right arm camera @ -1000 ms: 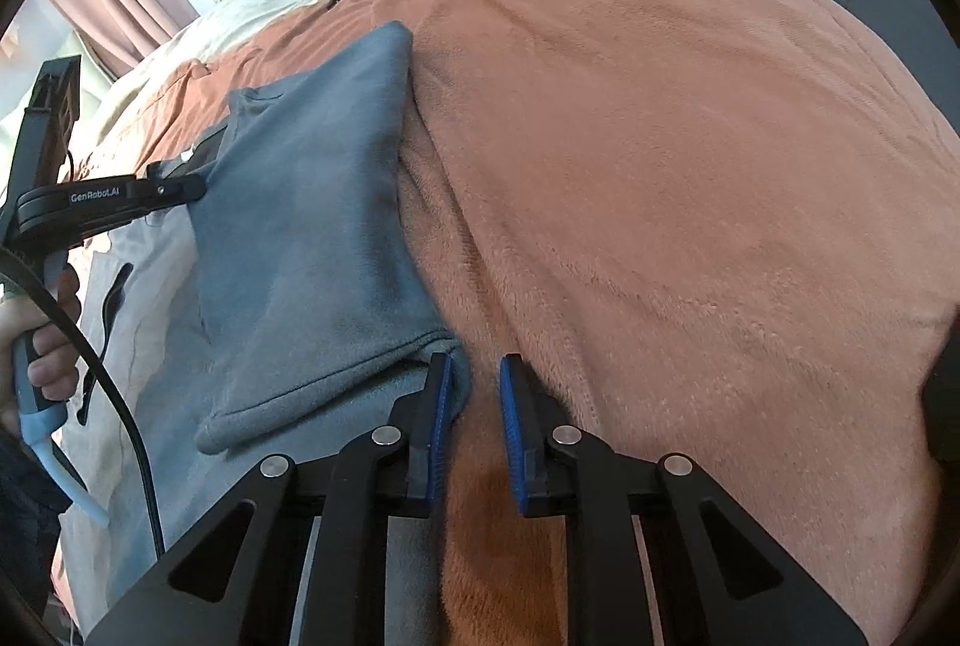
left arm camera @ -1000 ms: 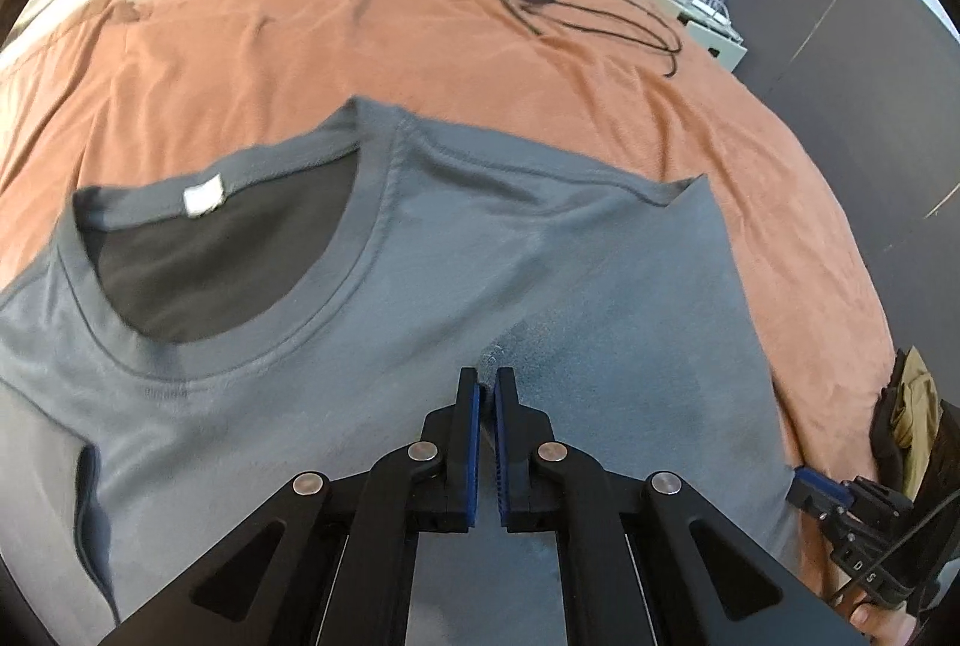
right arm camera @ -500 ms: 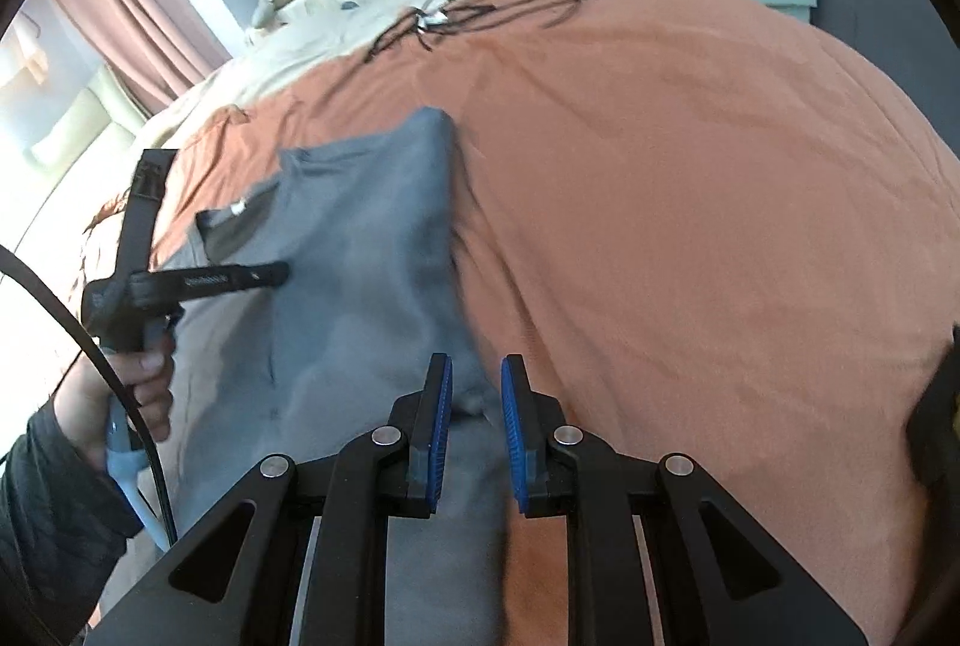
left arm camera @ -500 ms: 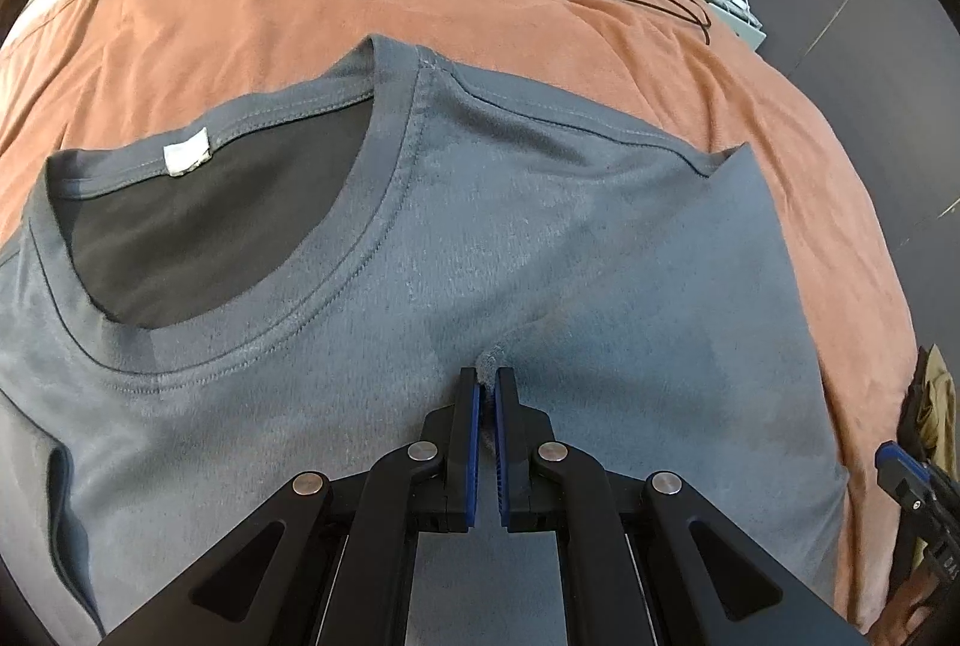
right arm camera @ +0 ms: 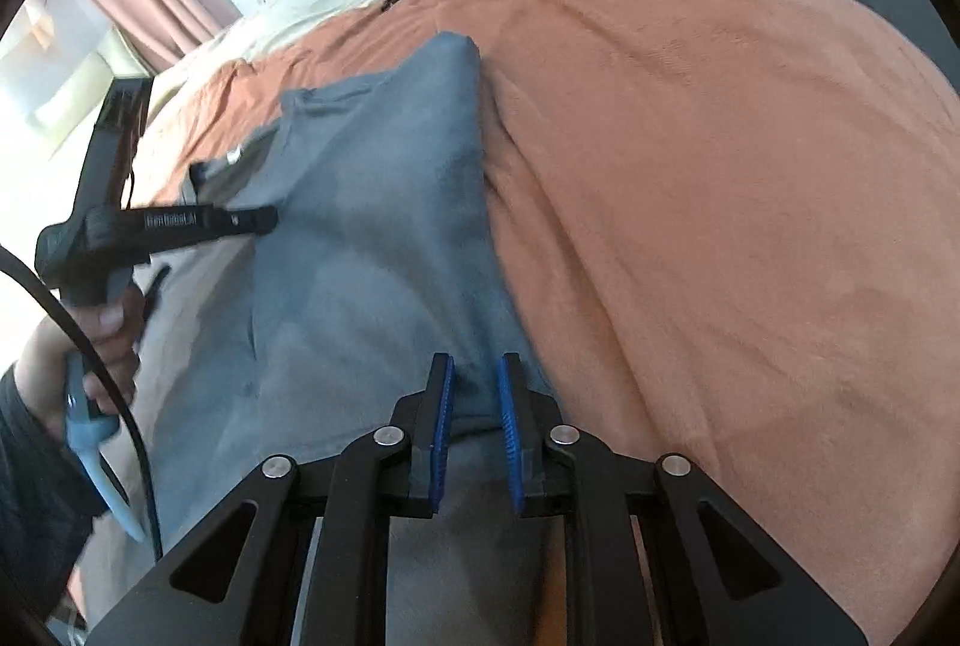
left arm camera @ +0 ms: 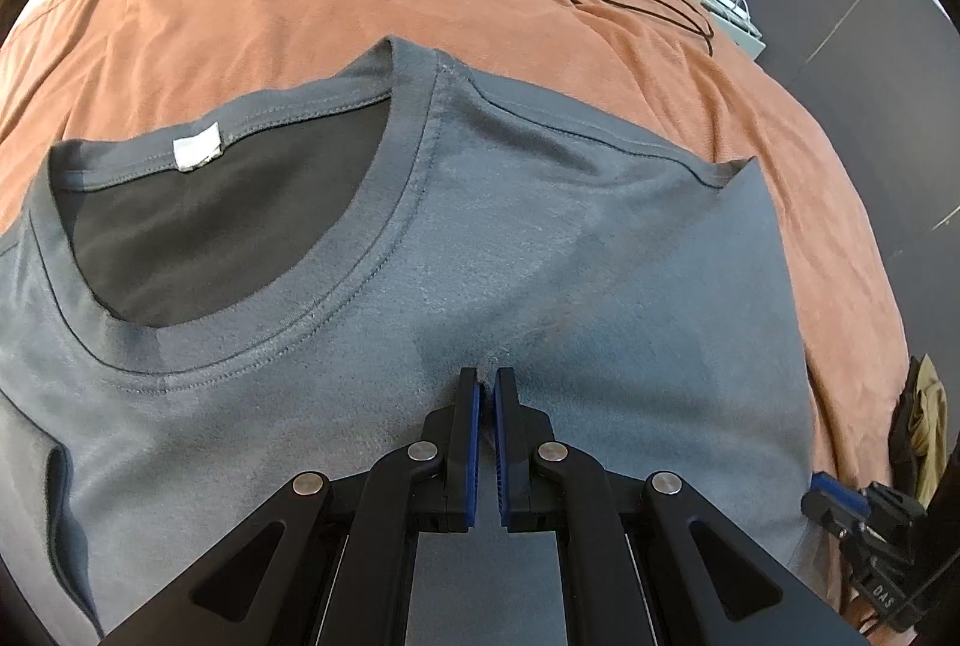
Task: Fold small clothes
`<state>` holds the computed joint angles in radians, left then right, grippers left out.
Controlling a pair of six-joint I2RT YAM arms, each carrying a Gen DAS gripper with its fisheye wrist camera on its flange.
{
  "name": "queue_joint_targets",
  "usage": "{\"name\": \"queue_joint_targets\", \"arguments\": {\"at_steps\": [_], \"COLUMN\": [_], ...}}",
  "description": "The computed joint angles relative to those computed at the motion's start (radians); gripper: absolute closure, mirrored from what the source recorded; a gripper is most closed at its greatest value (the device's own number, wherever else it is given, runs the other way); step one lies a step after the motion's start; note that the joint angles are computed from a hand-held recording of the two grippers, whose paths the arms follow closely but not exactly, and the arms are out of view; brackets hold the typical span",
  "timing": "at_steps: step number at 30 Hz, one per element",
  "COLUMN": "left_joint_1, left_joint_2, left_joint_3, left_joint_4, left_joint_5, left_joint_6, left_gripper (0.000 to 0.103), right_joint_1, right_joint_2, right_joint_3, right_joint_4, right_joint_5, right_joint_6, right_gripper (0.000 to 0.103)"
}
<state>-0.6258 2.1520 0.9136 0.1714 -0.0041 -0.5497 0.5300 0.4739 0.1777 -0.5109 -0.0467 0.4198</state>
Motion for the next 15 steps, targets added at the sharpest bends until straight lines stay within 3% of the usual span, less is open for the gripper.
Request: {"name": "queue_joint_targets", "arguments": {"at_steps": [10, 15], "left_joint_1": [0.02, 0.04], "left_joint_2": [-0.125, -0.227], "left_joint_3": [-0.085, -0.181], "left_joint_4": [-0.04, -0.035], "left_joint_5": [0.011, -0.001], "left_joint_6": [-0.004, 0.012], "left_gripper": [0.09, 0.089], "right_joint_1": [0.176, 0.216], "right_joint_2": [-0.055, 0.037], "right_joint_3": [0.115, 0.19], "right_joint_4": [-0.17, -0.135], "right_joint_5": [0.143, 0.177], "right_joint_6": [0.131, 0.128], "right_gripper": [0.092, 0.092]}}
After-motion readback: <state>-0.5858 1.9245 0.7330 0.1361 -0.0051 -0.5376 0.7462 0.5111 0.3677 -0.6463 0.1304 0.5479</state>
